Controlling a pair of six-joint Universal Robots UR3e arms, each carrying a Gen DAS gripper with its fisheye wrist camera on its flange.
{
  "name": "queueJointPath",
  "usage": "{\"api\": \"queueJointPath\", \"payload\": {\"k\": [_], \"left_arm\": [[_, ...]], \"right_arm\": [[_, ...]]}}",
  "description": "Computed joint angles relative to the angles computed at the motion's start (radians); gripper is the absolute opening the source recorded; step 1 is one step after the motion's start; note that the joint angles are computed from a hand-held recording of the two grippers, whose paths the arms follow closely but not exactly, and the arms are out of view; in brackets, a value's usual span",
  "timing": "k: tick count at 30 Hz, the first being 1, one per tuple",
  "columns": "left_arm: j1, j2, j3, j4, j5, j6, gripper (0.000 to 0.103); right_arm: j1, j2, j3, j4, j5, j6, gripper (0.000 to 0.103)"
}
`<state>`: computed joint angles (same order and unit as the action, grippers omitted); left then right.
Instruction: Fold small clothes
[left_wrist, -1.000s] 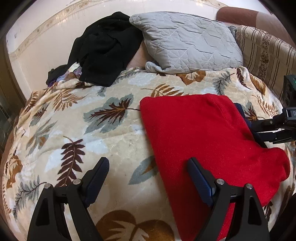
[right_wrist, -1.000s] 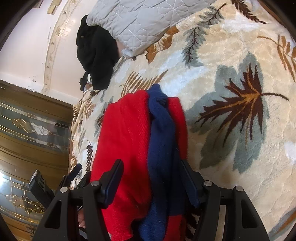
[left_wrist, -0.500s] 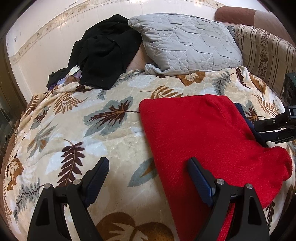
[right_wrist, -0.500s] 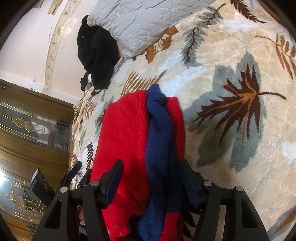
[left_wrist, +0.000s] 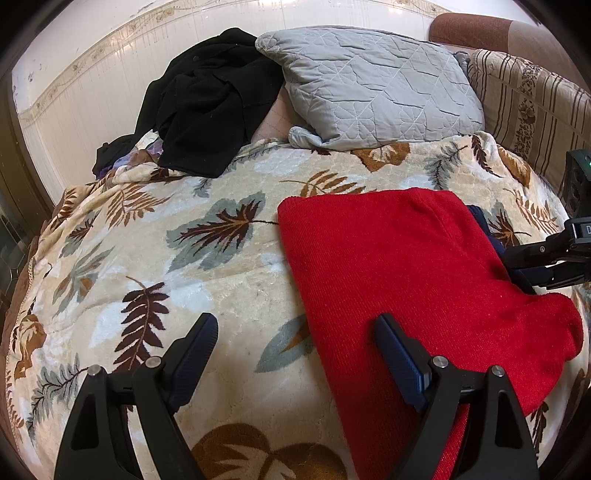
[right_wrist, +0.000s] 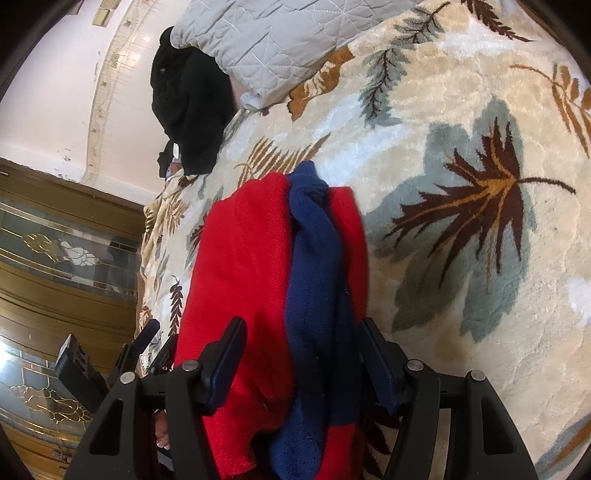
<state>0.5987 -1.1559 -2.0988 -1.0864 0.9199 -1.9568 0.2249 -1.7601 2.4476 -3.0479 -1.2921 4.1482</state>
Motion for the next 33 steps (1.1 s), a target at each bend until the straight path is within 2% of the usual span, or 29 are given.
{"api": "queueJointPath", "payload": {"k": [6,15,22,27,31,33], "left_arm": [[-0.007,-0.02,0.022,-0.021,0.005,-0.012,0.087],[-0.014,-0.074,0.114,-0.121,0.004,-0.035,0.087],[0.029,-0.07,0.224,-0.381,-0.048,0.04,0.087],[0.023,-0.165,0.377,-0.675,-0.032,0.151,0.087],[-0.044,-0.258,0.43,-0.729,0.05,0.147,0.087],[-0.056,-0.268,0.424,-0.723,0.062,0.147,0.087]], "right_arm": [[-0.008,0.021,0.015,-0.032,0.007,0.003,0.066],[-0.021,0.029,0.019,-0.041,0.021,-0.009,0.066],[0.006,-0.036,0.043,-0.018,-0.02,0.016,0.066],[0.001,-0.078,0.096,-0.053,-0.011,0.044,0.066],[-0.043,-0.074,0.149,-0.102,0.049,0.054,0.067],[-0.07,-0.048,0.167,-0.139,0.085,0.052,0.067]]}}
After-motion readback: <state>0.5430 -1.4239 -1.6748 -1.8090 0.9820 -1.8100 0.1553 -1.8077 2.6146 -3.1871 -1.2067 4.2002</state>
